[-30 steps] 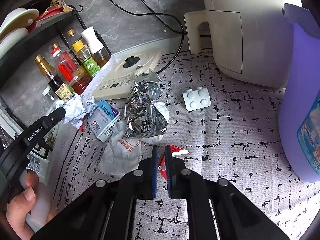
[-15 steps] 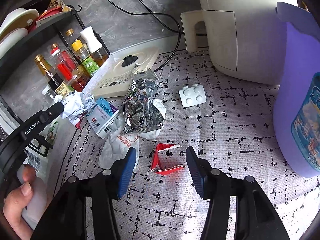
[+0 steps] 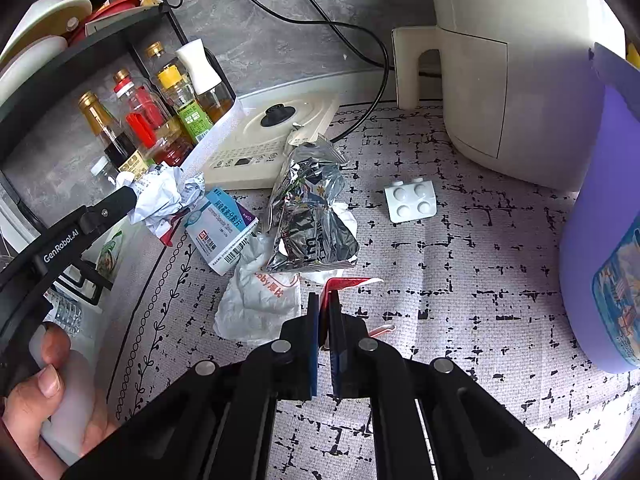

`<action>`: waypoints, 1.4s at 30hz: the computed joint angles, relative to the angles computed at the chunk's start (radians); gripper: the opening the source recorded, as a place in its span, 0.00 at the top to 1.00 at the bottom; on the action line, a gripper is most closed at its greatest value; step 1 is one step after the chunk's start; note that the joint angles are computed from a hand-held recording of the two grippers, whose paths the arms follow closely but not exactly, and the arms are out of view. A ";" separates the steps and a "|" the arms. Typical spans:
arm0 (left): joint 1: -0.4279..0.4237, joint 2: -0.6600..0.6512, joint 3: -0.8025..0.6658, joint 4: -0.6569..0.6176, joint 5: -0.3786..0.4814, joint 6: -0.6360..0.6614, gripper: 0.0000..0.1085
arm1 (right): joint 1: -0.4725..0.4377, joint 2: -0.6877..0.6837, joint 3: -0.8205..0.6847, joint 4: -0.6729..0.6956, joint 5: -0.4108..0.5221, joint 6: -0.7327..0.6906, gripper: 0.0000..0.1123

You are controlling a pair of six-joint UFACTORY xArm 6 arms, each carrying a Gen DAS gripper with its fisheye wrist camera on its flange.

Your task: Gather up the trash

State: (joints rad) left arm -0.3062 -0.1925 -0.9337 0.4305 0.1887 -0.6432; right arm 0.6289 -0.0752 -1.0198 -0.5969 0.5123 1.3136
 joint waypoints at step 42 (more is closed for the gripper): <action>-0.451 0.134 -0.310 -0.615 0.016 0.681 0.92 | 0.084 -0.669 0.195 -0.385 0.650 0.318 0.69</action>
